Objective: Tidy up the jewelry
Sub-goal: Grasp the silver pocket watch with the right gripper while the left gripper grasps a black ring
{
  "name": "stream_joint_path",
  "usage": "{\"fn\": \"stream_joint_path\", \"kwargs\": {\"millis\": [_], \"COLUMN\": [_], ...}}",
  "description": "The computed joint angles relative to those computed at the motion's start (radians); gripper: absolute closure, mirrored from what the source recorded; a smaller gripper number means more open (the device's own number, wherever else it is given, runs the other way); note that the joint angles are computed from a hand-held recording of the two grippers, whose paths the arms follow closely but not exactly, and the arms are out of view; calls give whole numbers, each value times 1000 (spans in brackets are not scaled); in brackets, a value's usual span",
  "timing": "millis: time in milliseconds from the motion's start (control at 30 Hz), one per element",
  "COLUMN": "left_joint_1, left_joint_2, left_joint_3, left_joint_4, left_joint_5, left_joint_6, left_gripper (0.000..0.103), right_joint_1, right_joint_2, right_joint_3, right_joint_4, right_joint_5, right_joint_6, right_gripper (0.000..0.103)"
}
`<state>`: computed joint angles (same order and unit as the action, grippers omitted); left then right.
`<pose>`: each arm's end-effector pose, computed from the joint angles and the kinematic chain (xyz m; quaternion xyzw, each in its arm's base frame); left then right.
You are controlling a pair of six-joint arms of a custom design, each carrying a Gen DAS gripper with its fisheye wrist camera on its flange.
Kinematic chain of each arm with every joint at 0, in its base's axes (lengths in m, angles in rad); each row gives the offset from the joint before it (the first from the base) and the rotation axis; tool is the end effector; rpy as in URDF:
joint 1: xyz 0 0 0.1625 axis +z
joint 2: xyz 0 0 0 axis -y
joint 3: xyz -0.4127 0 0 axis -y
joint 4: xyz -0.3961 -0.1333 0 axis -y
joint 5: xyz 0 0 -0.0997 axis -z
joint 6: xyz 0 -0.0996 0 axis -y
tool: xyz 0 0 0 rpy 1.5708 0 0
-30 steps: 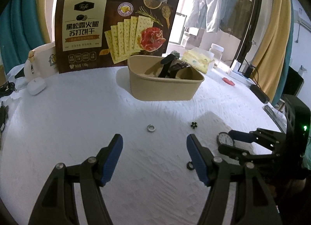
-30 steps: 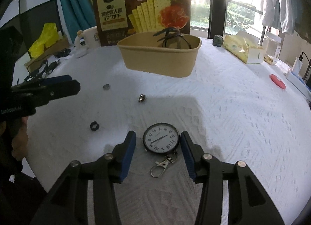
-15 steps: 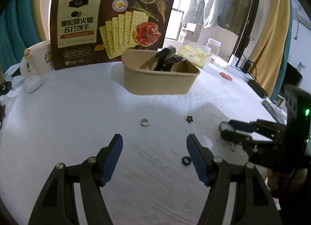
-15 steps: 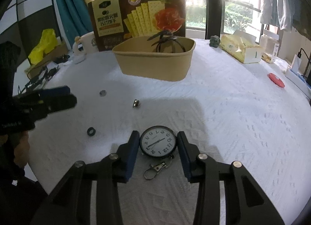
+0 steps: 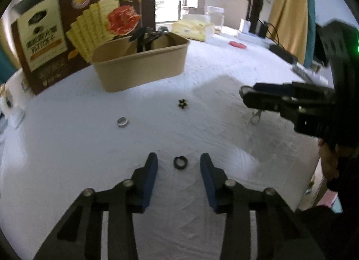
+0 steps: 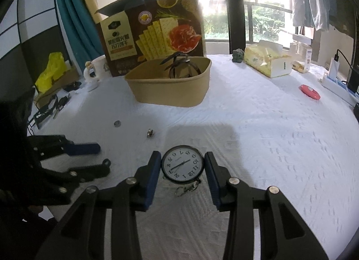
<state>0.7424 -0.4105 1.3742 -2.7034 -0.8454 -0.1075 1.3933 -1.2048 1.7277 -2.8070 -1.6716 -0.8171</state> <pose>-0.3922 -0.6304 -0.0548 0.3006 0.8823 -0.2299 0.2800 0.0099 -0.6430 0.3404 0.2775 -0.8940 0.2839 0.2078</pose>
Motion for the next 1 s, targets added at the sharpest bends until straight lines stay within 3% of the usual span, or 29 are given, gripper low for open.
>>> {"fn": "stream_joint_path", "kwargs": {"millis": [167,1000], "left_joint_1": [-6,1], "left_joint_2": [3,5], "left_joint_3": [-3,-70], "left_joint_4": [9,-58], "left_joint_5": [7,8], "left_joint_6": [23,103], "left_gripper": [91,91], "right_joint_1": [-10,26], "right_joint_2": [-7,28], "right_joint_3": [-2,-92], "right_joint_4": [15,42], "right_joint_5": [17,53], "right_joint_6": [5,-1], "right_gripper": [66,66]}}
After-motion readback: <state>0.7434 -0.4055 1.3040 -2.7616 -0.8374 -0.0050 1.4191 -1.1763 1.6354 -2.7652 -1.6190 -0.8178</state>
